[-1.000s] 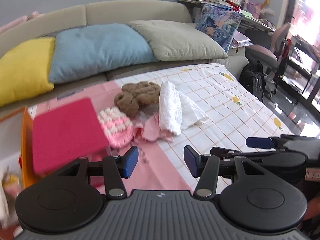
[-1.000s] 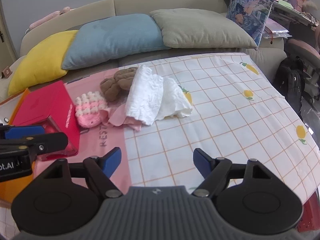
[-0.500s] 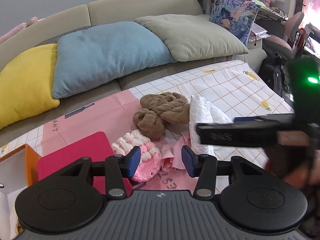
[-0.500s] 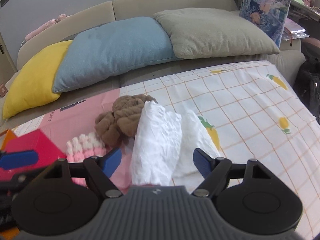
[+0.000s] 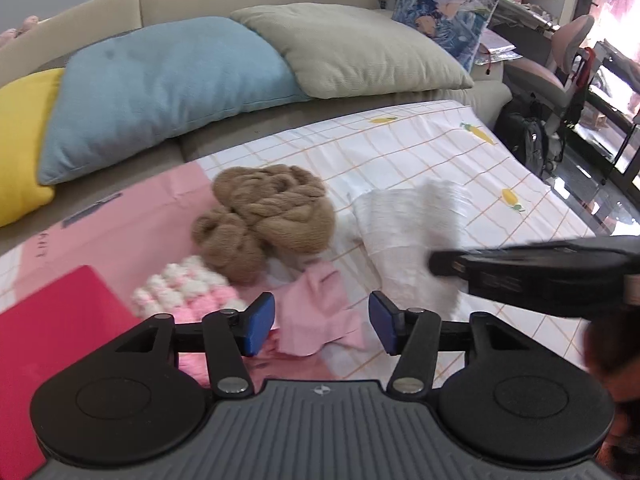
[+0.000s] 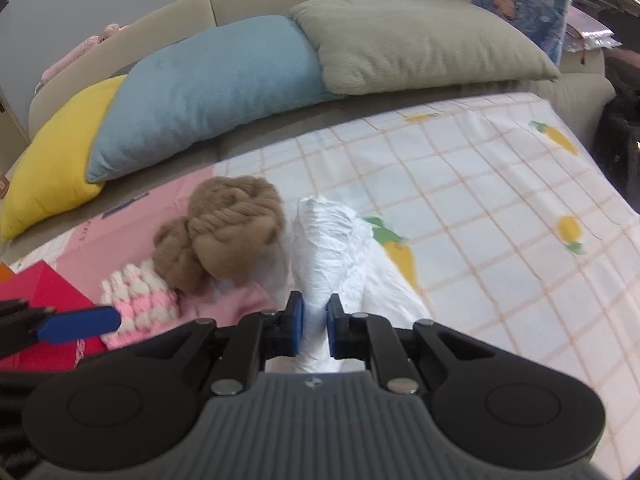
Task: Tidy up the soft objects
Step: 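Grasp the white tissues with the right tool while the left tool grasps the pink cloth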
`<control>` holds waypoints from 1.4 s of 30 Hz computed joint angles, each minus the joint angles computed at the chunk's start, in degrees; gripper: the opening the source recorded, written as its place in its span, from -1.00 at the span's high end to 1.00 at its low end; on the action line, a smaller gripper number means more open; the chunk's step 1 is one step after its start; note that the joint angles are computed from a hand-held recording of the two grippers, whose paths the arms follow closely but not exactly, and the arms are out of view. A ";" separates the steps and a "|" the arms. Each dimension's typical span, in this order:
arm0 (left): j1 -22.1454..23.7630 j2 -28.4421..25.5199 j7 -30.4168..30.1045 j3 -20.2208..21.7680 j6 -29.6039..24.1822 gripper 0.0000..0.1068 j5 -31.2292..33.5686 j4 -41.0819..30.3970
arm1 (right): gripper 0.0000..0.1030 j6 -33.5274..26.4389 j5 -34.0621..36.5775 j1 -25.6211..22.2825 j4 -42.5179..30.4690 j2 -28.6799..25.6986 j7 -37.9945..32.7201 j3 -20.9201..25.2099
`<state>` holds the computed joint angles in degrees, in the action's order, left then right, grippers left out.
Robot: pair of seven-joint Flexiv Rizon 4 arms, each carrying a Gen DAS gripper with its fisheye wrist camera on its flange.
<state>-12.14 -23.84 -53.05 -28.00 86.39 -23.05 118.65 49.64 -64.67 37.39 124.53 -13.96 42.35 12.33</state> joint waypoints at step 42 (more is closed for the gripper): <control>1.91 -2.50 -3.96 -2.08 2.26 0.96 7.98 0.61 | 0.54 -0.91 3.77 -0.65 -3.57 -7.69 -20.09 -2.88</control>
<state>-10.23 -26.34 -57.02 -30.08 88.65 -15.07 119.27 48.73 -60.90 36.74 120.96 -21.65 22.26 9.45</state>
